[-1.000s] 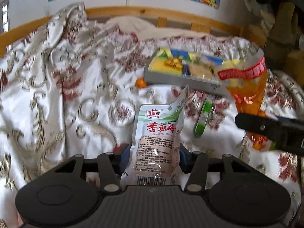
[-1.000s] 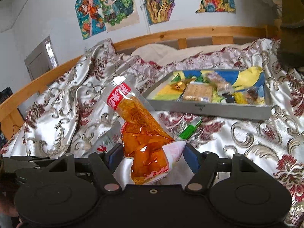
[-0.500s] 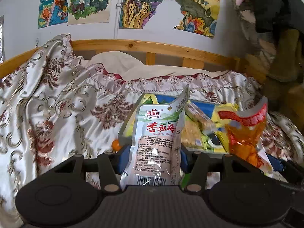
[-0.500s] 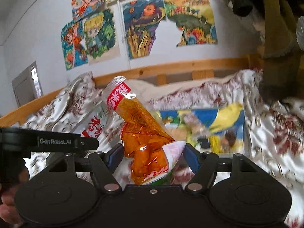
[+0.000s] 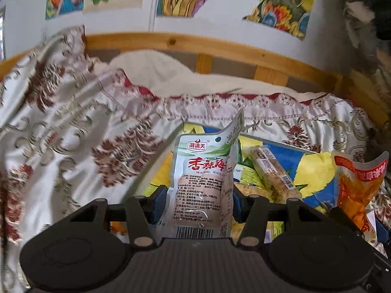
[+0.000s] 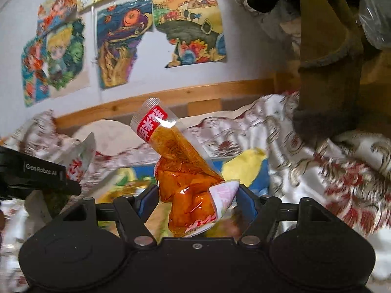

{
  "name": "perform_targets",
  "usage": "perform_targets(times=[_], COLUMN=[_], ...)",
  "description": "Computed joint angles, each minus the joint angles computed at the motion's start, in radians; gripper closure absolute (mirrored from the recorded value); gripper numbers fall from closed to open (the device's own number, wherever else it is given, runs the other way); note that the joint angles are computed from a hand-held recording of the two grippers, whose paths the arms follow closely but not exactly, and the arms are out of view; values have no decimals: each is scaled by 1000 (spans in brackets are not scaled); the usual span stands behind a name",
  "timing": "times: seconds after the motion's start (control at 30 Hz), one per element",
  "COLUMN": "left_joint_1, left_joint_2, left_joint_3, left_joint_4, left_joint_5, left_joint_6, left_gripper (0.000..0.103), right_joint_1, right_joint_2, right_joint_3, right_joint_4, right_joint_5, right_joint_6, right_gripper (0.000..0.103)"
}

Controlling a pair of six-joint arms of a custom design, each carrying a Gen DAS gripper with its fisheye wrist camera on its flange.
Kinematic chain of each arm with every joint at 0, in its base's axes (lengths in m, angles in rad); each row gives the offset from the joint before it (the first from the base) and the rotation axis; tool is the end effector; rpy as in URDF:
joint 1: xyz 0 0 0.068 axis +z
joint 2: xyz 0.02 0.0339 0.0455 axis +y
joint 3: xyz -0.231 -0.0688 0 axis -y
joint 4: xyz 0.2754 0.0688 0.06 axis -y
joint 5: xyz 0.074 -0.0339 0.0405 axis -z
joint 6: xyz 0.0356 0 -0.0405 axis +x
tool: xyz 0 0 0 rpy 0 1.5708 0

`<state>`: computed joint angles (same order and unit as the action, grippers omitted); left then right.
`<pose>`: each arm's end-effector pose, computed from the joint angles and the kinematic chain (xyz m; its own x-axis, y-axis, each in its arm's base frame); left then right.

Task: Organize snacks
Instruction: 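Carry both bags over the grey box and open both tools to drop them, then lift both tools up and away from the box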

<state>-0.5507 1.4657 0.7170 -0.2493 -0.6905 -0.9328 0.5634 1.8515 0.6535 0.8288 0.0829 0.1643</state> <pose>0.2618 -0.1342 0.1145 -0.5143 -0.4109 -0.7528 -0.5102 0.8521 -0.1166 0.2910 0.1803 0.0613 -0.3774 -0.0456 -0.9249 -0.4107 0.9034 0.1231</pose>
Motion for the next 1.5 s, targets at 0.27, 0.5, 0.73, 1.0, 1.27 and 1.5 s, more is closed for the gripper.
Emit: perform_targets(times=[0.27,0.5,0.73,1.0,1.27,1.5], left_joint_1=[57,61,52,-11,-184,-389], left_joint_2=[231,318,301,138,-119,-226], left_joint_3=[130,163,149,52,-46,-3], left_joint_4=[85,117,119,78,-123,-556], left_joint_5=[29,32,38,-52,-278,-457], left_joint_6=[87,96,90,39,-137,-466], left_gripper=[46,44,39,19,5,1], right_joint_1=[-3,-2,-15,-14,15,32], right_joint_2=[179,235,217,120,-146,-447], right_joint_3=[169,248,243,150,-88,-300], right_joint_4=[-65,-170,-169,-99,-9,-14], right_joint_5=[-32,-45,-76,-59,24,65], right_joint_6=[-25,-14,21,58,43,49], right_gripper=[32,30,19,8,1,1])
